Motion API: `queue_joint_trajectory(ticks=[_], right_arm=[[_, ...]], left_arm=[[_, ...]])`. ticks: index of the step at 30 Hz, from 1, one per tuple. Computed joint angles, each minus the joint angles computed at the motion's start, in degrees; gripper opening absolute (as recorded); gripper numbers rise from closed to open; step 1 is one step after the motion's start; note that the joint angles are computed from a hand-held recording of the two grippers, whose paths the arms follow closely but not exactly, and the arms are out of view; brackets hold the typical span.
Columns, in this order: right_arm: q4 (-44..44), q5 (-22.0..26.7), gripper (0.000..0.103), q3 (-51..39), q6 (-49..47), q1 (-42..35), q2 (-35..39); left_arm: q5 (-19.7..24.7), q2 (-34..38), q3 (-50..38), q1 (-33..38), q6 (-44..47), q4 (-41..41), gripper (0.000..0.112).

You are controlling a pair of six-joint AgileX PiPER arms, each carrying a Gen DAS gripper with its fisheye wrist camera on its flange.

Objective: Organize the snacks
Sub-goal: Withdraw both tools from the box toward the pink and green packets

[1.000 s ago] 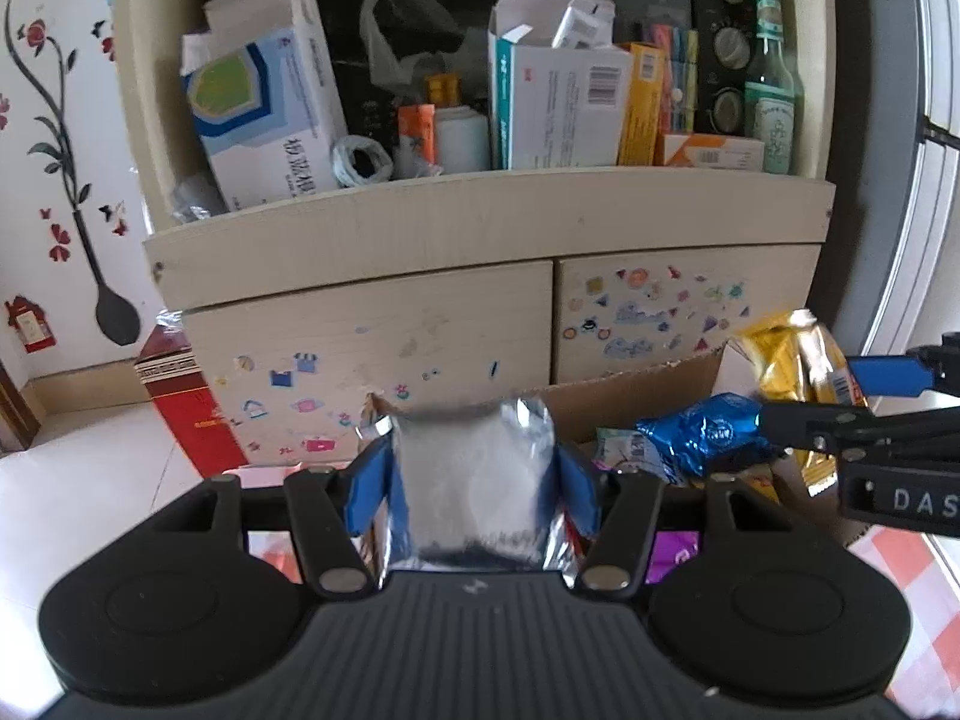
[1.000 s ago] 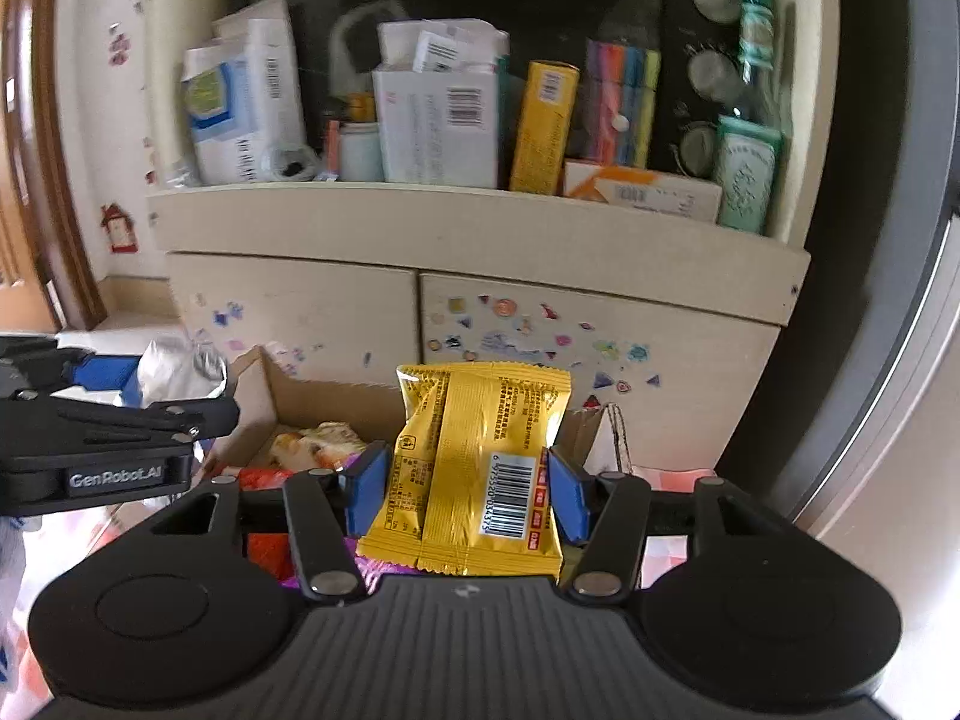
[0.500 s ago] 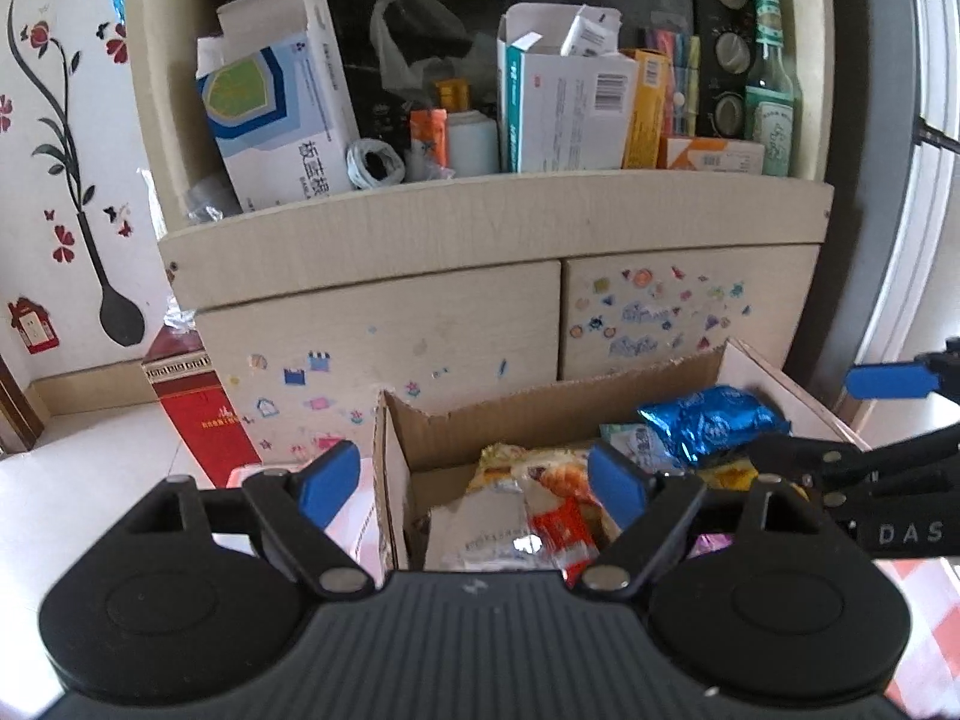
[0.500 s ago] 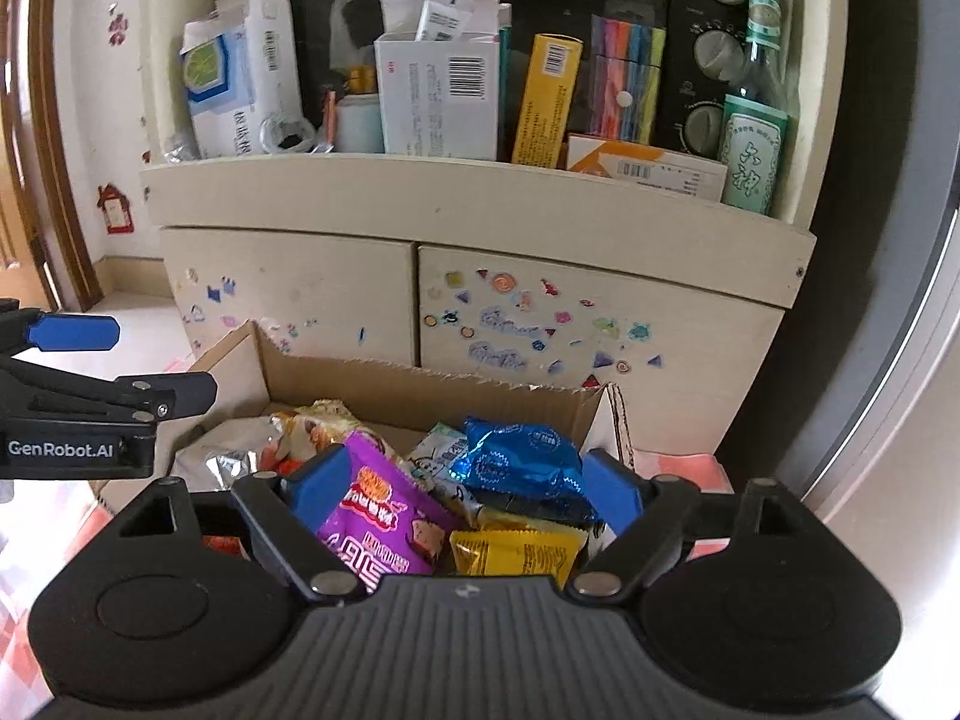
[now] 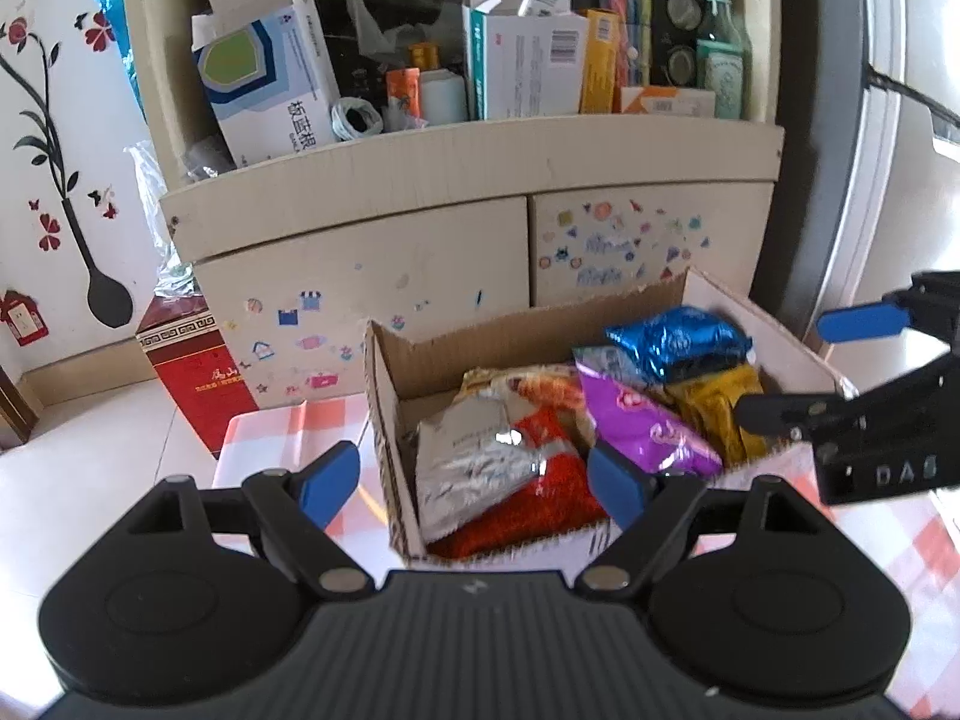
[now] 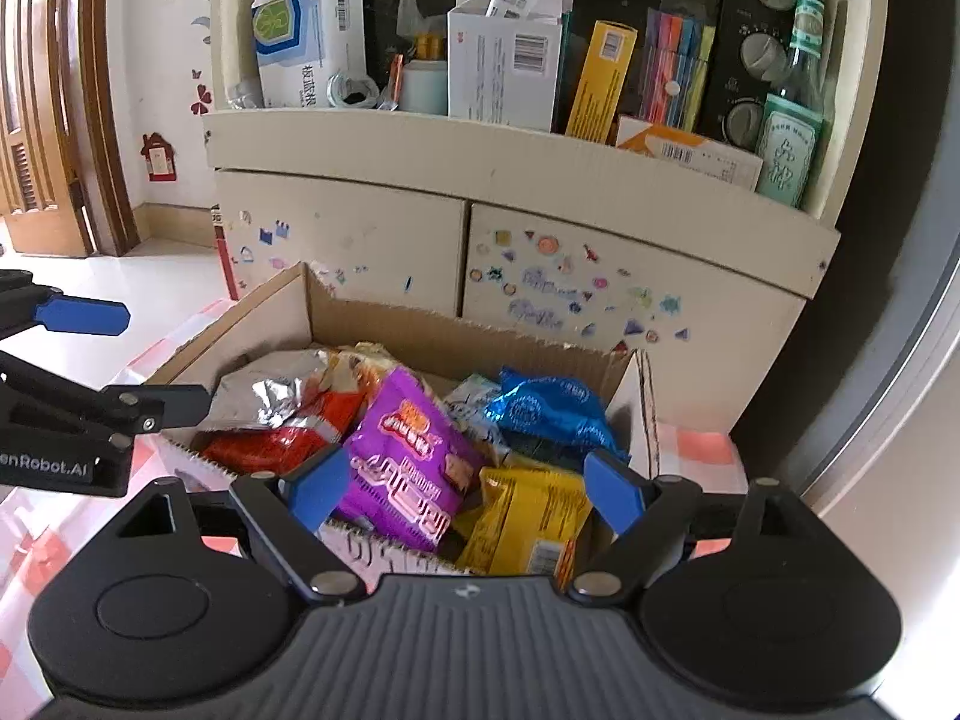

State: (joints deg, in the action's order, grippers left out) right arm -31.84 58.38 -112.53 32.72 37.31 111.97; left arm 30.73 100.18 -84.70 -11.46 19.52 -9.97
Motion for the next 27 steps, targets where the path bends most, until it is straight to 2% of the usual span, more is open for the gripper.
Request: queue_joint_trajectory(ticks=[9, 17, 27], right_arm=[[0.8, 2.3, 0.093, 2.2, -1.0, 1.9, -1.5], [1.9, 3.3, 0.093, 4.7, -0.8, 3.5, -3.1], [4.6, 4.1, 0.094, 9.6, -0.1, 4.8, -6.8]], left_arm=[[4.1, -3.3, 4.7, 2.0, 4.3, -5.4, 0.085], [4.1, -8.2, 11.1, 2.7, 7.0, -6.2, 0.085], [5.3, -14.5, 18.8, 2.2, 15.9, -10.9, 0.085]])
